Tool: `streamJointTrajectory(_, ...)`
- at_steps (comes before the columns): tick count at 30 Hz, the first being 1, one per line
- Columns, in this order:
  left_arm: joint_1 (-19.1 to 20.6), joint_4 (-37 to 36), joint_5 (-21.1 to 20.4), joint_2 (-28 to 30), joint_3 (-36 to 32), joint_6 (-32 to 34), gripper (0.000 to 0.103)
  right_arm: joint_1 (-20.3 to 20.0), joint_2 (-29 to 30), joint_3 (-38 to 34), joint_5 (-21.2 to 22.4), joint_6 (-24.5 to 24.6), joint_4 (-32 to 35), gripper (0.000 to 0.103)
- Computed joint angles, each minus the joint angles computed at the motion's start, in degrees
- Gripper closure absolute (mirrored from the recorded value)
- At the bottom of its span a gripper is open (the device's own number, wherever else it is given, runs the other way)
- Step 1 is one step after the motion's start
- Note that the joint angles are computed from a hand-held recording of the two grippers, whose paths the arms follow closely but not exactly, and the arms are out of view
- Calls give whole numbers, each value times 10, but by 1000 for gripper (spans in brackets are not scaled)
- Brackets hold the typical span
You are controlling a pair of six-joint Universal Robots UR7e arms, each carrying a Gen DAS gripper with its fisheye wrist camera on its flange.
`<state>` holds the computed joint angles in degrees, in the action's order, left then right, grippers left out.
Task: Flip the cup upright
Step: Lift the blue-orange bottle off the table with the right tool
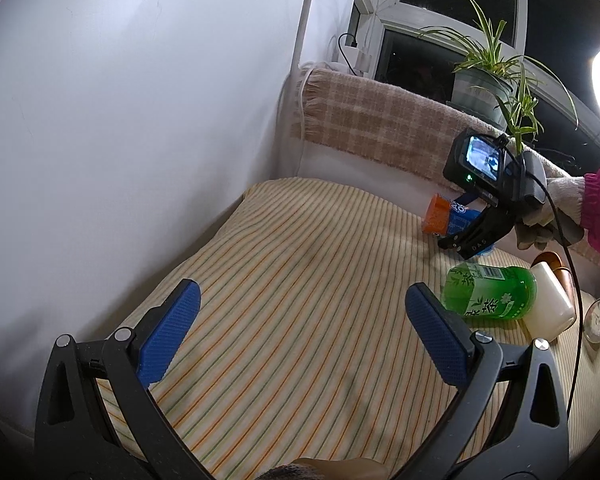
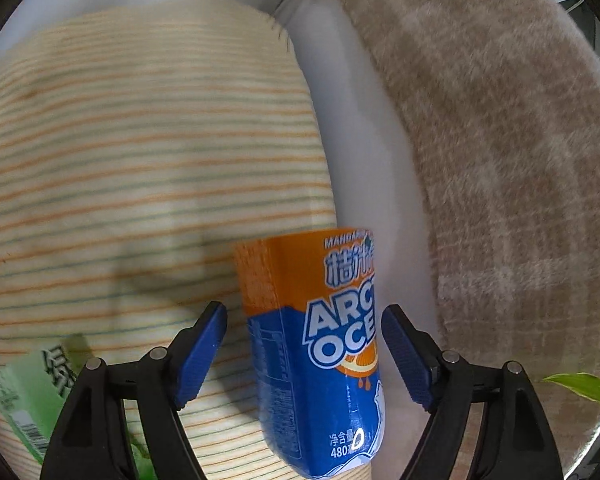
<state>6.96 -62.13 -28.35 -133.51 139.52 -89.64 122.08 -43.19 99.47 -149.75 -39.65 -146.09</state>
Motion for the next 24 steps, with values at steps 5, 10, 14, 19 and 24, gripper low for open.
streamJointTrajectory(5,7,-9,3,0,1,8,0,-17,-2,-7,-5,-5,10,35)
streamJointTrajectory(10,7,-10,4,-3,1,10,0,-24,-12,6,-8,-32,-14,43)
streamJointTrajectory(14,-3,7,0,-9,0,-4,0,-10,-19,20,8,-44,-27,43)
streamJointTrajectory(19,-31,73,-11,-12,-13,-60,0,19,-34,40,31,-75,-64,44)
streamJointTrajectory(24,-72,172,-29,-14,-37,-141,0,53,-53,45,77,-81,-77,44)
